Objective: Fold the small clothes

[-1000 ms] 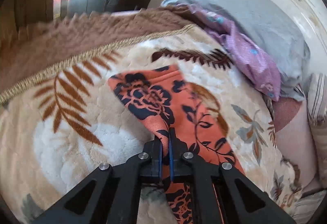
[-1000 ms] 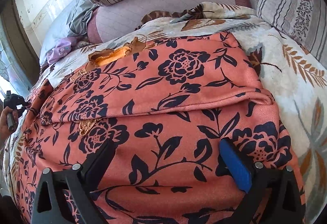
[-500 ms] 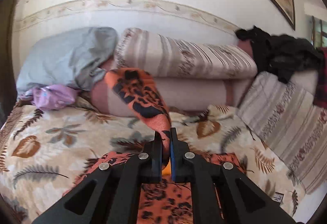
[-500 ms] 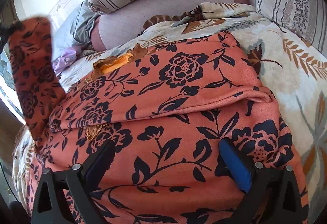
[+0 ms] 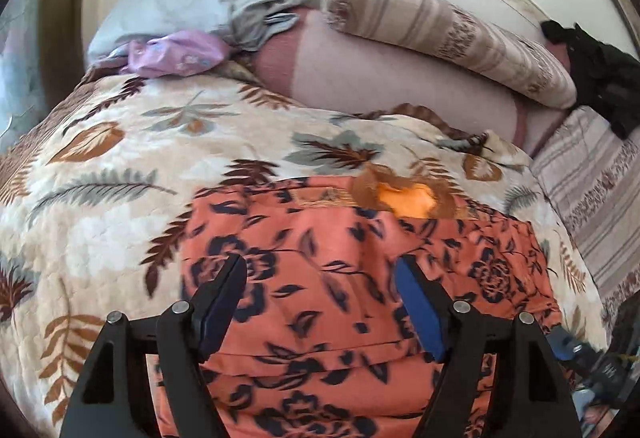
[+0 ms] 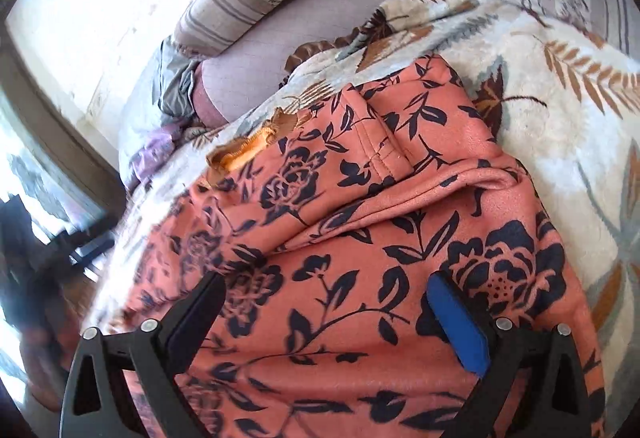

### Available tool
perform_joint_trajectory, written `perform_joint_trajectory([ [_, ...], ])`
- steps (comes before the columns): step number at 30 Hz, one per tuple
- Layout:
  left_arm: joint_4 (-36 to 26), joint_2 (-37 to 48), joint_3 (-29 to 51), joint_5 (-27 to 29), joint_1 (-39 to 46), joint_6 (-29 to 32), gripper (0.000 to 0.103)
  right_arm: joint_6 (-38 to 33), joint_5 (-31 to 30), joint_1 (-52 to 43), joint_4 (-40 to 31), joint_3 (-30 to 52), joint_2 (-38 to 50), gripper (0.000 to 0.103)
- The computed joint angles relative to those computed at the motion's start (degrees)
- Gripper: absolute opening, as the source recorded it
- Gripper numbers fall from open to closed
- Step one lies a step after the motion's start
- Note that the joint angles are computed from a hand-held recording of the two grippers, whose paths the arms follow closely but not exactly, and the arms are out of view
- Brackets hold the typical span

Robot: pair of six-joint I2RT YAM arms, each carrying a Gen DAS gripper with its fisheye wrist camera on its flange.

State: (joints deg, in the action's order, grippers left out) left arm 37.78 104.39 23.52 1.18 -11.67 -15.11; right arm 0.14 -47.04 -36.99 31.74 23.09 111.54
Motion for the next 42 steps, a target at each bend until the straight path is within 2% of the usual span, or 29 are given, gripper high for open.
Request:
perform_joint_trajectory([
  [2,2.99,4.64,-0.25,2.81,5.35,0.12,0.077,2.02,0.01,-0.15,-5.88,2.60,-4.33,0.101],
  [4,4.96,9.79,0.08,5.81,10.04,-0.19,0.077,4.12,2.53,1.29,-12.36,7.97,-5.00,0.101],
  [5,4.71,11.68,0.67,5.96,10.76,-1.25,0.077,5.75,4.37,2.32,-15.89,11.97,-3.28,0.101],
  [6,1.59,12.65,2.25,5.86,11.33,-2.34,0.077,7.53,6.23,3.35,-19.10,15.88,-0.95,0.100],
  [8,-2.23,13.79,4.80,9.27,13.25,-3.46,0.077,10.45,9.79,5.55,-23.52,22.41,3.83,0.089],
  [11,1.89,13.25,2.52,7.15,12.63,-4.52,0.077,12.23,15.64,9.50,-27.61,28.01,7.46,0.085],
  [12,1.52,13.09,2.55,7.39,12.50,-4.36,0.077,12.15,18.36,11.13,-28.86,28.92,7.23,0.084],
  [13,0.48,12.88,2.66,8.07,12.87,-4.17,0.077,11.28,21.12,12.92,-30.67,29.81,6.62,0.064],
  [14,-0.33,12.94,2.86,8.34,12.81,-4.32,0.077,9.28,24.23,14.94,-33.92,31.18,5.76,0.011],
  [16,-0.43,12.88,3.00,8.06,13.33,-4.07,0.077,6.42,30.04,18.55,-33.83,28.39,-0.50,0.011],
  [19,3.65,10.43,0.90,6.36,13.60,-4.20,0.077,5.15,37.03,20.89,-26.19,18.56,-12.85,0.011],
  [21,7.07,8.35,-1.26,5.62,12.52,-3.40,0.077,6.52,41.95,20.96,-19.89,14.18,-12.54,0.021],
  [22,6.46,8.11,-1.05,4.63,11.51,-2.32,0.077,5.63,44.16,20.99,-19.11,15.03,-8.06,0.047],
  [23,3.74,8.86,0.40,3.29,10.26,-1.05,0.077,4.88,43.36,20.29,-21.95,18.32,-2.01,0.086],
  [24,-1.39,10.86,3.45,1.88,9.05,0.24,0.077,5.57,42.09,19.40,-22.80,19.38,1.15,0.089],
  [25,-6.59,13.69,6.80,0.83,8.23,1.23,0.077,2.60,39.88,18.45,-18.81,17.57,1.43,0.088],
  [27,-2.99,14.74,5.69,-2.52,6.83,1.61,0.079,4.49,39.44,18.06,-15.65,14.08,-3.13,0.087],
  [28,-4.25,13.73,5.76,-4.38,6.04,1.72,0.078,5.59,37.45,17.15,-15.43,13.27,-5.20,0.087],
  [30,-3.55,12.29,4.96,-4.36,6.01,1.45,0.078,6.71,35.75,16.74,-14.69,12.61,-9.21,0.087],
  [32,-2.07,11.98,4.34,-4.52,5.89,0.90,0.078,6.70,30.45,16.67,-15.80,14.17,-10.88,0.087],
  [34,-4.44,13.49,6.12,-4.94,5.44,2.06,0.078,7.00,22.26,16.83,-19.57,18.71,-8.25,0.088],
  [35,-6.09,15.04,7.68,-4.33,5.69,2.02,0.078,6.61,17.47,16.68,-22.17,22.13,-4.70,0.088],
  [36,-5.62,15.41,7.67,-3.63,6.15,1.27,0.079,6.24,15.29,16.87,-24.18,25.71,-0.35,0.088],
  [38,-6.00,14.74,7.56,-2.99,6.65,0.94,0.079,6.58,19.94,17.89,-29.25,33.23,8.43,0.087],
  [39,-5.96,14.10,7.06,-2.86,6.76,1.10,0.079,9.07,20.83,17.19,-30.33,35.52,11.43,0.085],
  [41,-4.67,12.82,5.67,-3.72,6.95,0.80,0.079,12.46,16.50,15.87,-25.95,33.19,9.96,0.086],
  [42,-3.63,11.94,4.80,-3.21,7.36,0.51,0.079,12.01,14.74,15.87,-24.23,32.06,8.62,0.086],
])
